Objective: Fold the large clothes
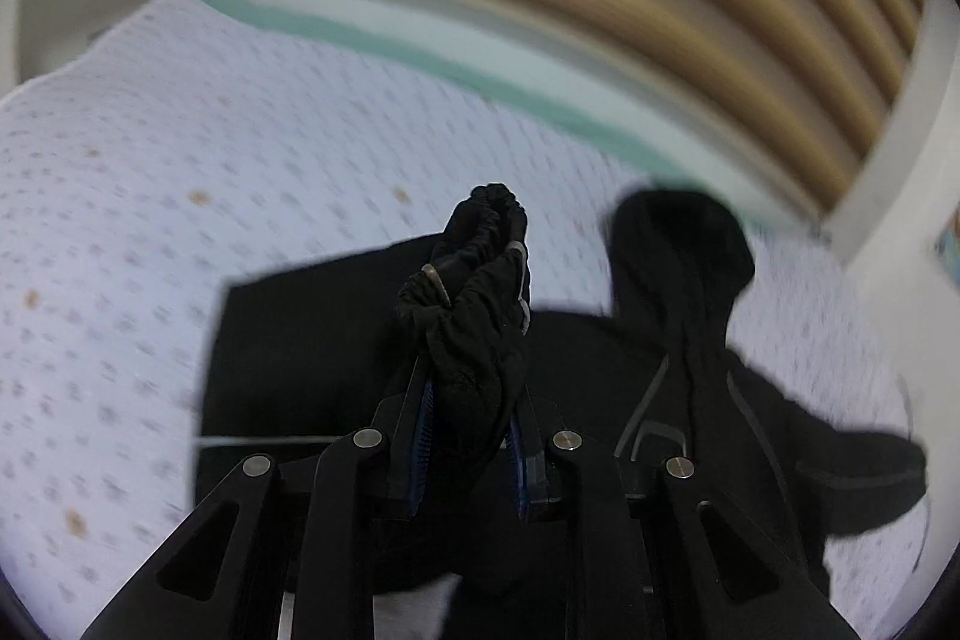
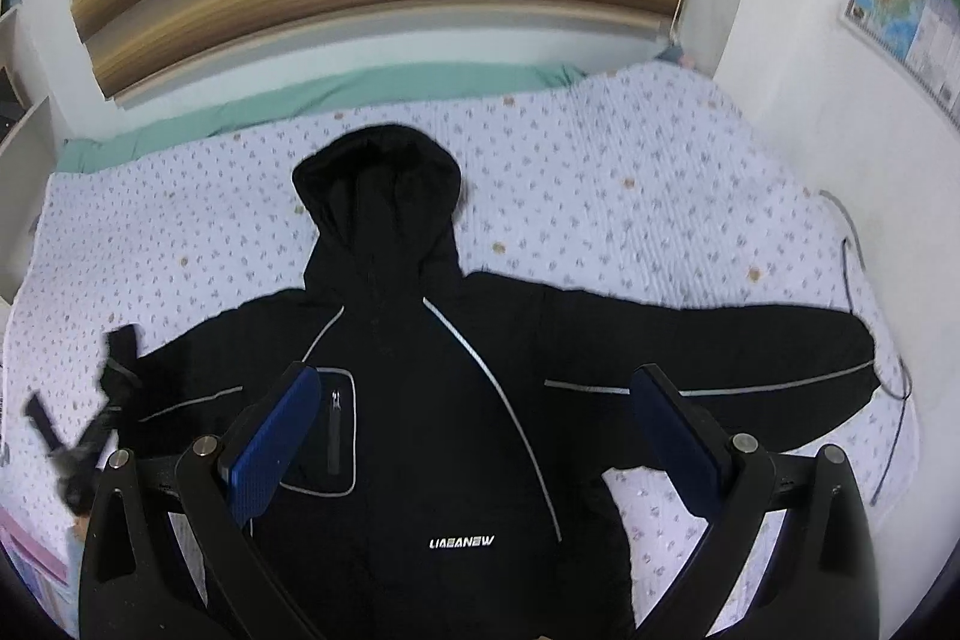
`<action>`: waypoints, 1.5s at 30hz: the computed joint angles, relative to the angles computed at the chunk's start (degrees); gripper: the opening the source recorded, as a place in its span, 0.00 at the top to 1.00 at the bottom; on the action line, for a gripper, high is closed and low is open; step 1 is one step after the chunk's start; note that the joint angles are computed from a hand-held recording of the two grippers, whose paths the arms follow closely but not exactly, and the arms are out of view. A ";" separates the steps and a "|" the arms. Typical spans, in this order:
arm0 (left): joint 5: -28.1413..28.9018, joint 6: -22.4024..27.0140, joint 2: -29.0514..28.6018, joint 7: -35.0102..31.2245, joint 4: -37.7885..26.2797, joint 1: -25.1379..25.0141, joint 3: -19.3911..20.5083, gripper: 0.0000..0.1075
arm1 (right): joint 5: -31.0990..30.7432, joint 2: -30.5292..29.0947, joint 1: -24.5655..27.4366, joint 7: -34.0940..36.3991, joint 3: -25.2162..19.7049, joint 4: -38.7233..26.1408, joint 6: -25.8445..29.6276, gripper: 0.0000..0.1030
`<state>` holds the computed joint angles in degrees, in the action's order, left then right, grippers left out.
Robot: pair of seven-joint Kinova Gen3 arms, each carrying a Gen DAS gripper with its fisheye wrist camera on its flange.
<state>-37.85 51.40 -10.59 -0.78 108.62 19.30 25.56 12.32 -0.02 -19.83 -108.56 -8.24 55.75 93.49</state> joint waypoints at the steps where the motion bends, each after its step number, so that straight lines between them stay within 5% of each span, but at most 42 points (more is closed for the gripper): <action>1: 0.40 -0.03 1.90 0.01 -0.45 0.50 0.45 0.81 | -1.17 -0.34 0.60 0.31 0.56 1.31 -0.60 0.00; 9: 8.00 -3.53 10.15 0.36 0.39 5.33 -5.05 0.79 | -8.41 -1.14 4.69 2.49 2.81 8.97 -4.21 0.00; 14: 13.48 -10.69 9.11 -8.43 2.25 7.72 -10.03 0.34 | -11.40 -0.38 5.37 3.63 2.70 10.47 -5.91 0.00; 20: 25.64 -7.04 4.58 -19.08 -2.40 9.11 -15.93 0.34 | -14.86 1.01 3.29 9.07 1.09 8.93 -9.89 0.00; 26: 23.11 -1.98 -5.40 -16.41 -3.86 -0.43 -6.76 0.30 | -28.71 7.55 10.01 19.68 -10.25 10.66 -17.35 0.00; 32: 24.06 6.41 -11.51 -14.60 -3.84 -5.32 -2.18 0.30 | -39.87 23.30 -2.14 22.78 -4.81 10.50 -16.05 0.03; 37: 25.50 15.82 -14.87 -12.15 -2.62 -11.15 2.79 0.30 | -38.56 30.22 -7.85 20.04 -4.55 9.19 -18.82 0.03; 45: 31.58 16.18 -20.48 -11.73 2.12 -14.98 1.71 0.30 | -35.50 35.36 -11.57 15.21 -5.41 8.75 -21.72 0.04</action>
<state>-6.27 67.58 -31.07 -12.51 110.74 4.33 27.27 -23.18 35.34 -31.40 -93.35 -13.65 64.50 71.77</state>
